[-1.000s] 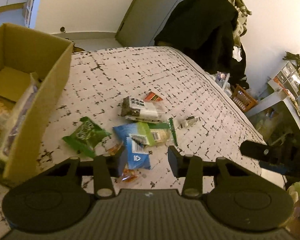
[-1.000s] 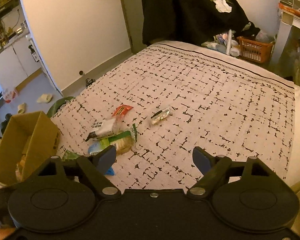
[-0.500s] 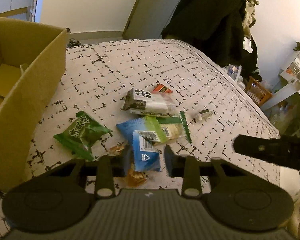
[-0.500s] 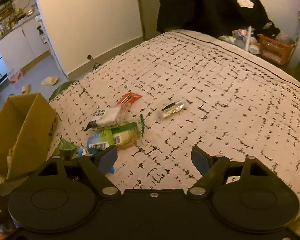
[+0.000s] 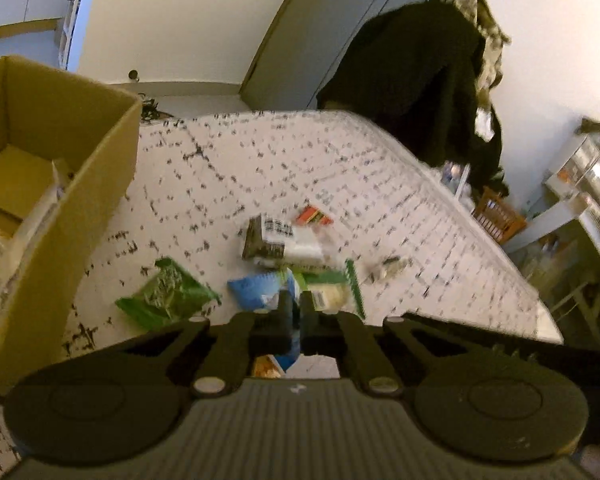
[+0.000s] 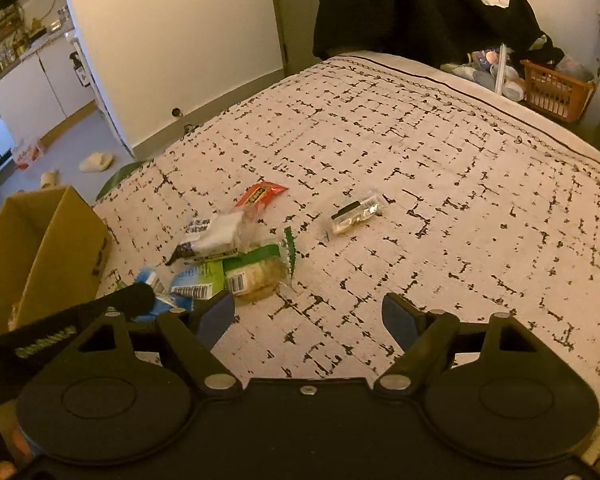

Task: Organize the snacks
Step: 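Lower the left tool onto the pile and grasp a blue packet, then grasp the clear green-labelled bread bag with the right tool while the left tool holds the blue packet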

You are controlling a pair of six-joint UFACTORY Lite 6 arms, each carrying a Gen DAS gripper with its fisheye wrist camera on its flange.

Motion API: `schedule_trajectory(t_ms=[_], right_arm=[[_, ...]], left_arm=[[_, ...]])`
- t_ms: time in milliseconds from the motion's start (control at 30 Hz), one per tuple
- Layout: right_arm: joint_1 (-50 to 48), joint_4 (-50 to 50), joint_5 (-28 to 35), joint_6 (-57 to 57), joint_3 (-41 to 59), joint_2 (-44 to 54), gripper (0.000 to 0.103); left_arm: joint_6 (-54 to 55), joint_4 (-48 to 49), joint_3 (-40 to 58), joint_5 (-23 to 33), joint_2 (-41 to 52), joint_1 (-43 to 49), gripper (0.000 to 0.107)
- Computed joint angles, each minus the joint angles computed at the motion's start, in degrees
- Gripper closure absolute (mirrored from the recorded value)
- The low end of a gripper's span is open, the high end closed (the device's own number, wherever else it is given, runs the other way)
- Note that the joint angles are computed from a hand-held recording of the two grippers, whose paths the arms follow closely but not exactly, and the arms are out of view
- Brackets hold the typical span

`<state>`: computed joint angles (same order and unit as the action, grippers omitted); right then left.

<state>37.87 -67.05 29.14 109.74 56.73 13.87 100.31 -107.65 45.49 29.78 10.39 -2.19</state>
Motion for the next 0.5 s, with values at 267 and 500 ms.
schedule_trajectory(t_ms=[267, 500], right_arm=[[-0.7, -7.5, -1.5, 4.5, 1.7, 5.6, 0.024], [-0.5, -12.4, -1.7, 7.2, 3.7, 9.6, 0.024]], left_arm=[[-0.8, 2.5, 0.8, 4.6, -1.3, 4.3, 0.106], [1.1, 1.3, 2.6, 6.6, -0.2, 6.2, 0.106]])
